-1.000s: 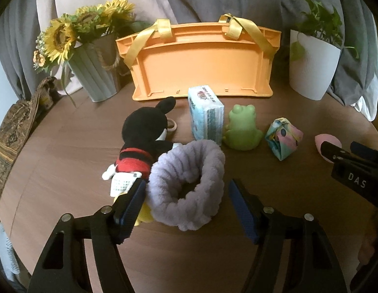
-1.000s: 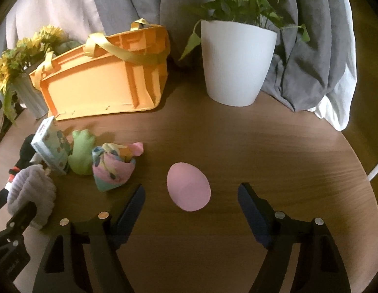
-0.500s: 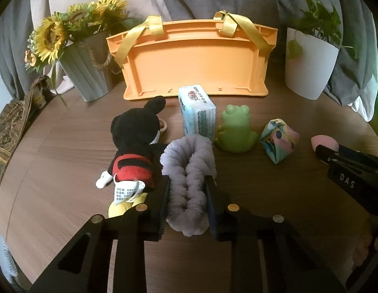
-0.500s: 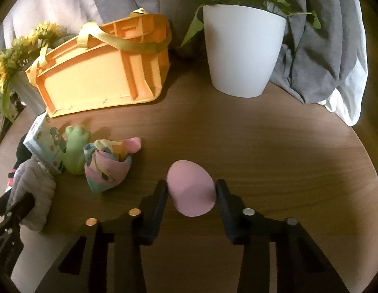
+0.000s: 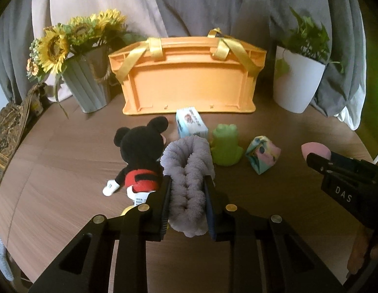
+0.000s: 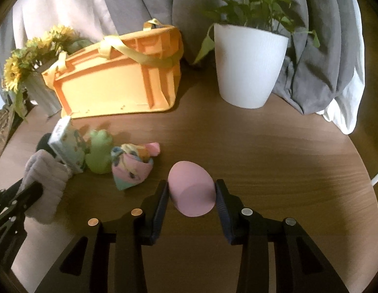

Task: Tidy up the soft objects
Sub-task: 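Lift and carry the scrunchie with the left gripper while the right gripper carries the pink sponge to the crate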

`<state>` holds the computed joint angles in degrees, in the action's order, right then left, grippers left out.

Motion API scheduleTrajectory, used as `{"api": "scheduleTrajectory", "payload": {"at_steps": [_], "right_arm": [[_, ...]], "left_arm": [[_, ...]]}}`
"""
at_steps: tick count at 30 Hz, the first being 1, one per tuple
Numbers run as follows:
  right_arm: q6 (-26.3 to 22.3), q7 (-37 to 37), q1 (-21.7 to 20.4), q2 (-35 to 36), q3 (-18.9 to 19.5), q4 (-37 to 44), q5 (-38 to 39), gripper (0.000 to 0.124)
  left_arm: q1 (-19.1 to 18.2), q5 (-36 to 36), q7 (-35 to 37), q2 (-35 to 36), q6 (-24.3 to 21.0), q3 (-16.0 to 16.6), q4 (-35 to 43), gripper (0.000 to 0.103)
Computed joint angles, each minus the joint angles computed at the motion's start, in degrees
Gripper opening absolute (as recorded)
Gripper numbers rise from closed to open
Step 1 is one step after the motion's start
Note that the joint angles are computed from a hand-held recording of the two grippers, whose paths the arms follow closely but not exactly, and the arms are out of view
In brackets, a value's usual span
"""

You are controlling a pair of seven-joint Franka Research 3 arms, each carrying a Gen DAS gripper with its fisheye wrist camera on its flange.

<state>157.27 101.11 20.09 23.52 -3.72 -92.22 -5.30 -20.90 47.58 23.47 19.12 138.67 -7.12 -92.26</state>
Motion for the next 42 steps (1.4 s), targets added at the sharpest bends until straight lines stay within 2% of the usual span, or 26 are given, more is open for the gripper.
{"api": "scheduleTrajectory", "payload": {"at_steps": [1, 6, 22, 37, 42], "right_arm": [[0.47, -1.03, -0.68, -0.64, 0.98, -0.63, 1.28, 0.039], [1.98, -0.62, -0.23, -3.58, 1.13, -3.09, 1.77, 0.039], [5.13, 5.66, 2.16, -9.31, 1.64, -5.03, -2.92, 0.040], [7.01, 14.58, 6.12, -7.10, -0.11, 1.17, -9.58, 0.040], [7.24, 16.43, 7.08, -4.98, -0.64, 4.77, -10.43, 0.040]], "left_arm": [[0.04, 0.13, -0.09, -0.47, 0.33, 0.02, -0.39, 0.025], [0.55, 1.23, -0.60, -2.82, 1.90, -0.08, -2.07, 0.025], [4.20, 7.38, -2.74, -9.97, 7.18, -1.16, -6.50, 0.025], [7.86, 11.55, -2.80, -11.92, 12.80, -0.64, -6.23, 0.025], [9.37, 9.62, -0.43, -11.51, 15.24, -0.27, -5.25, 0.025]]}}
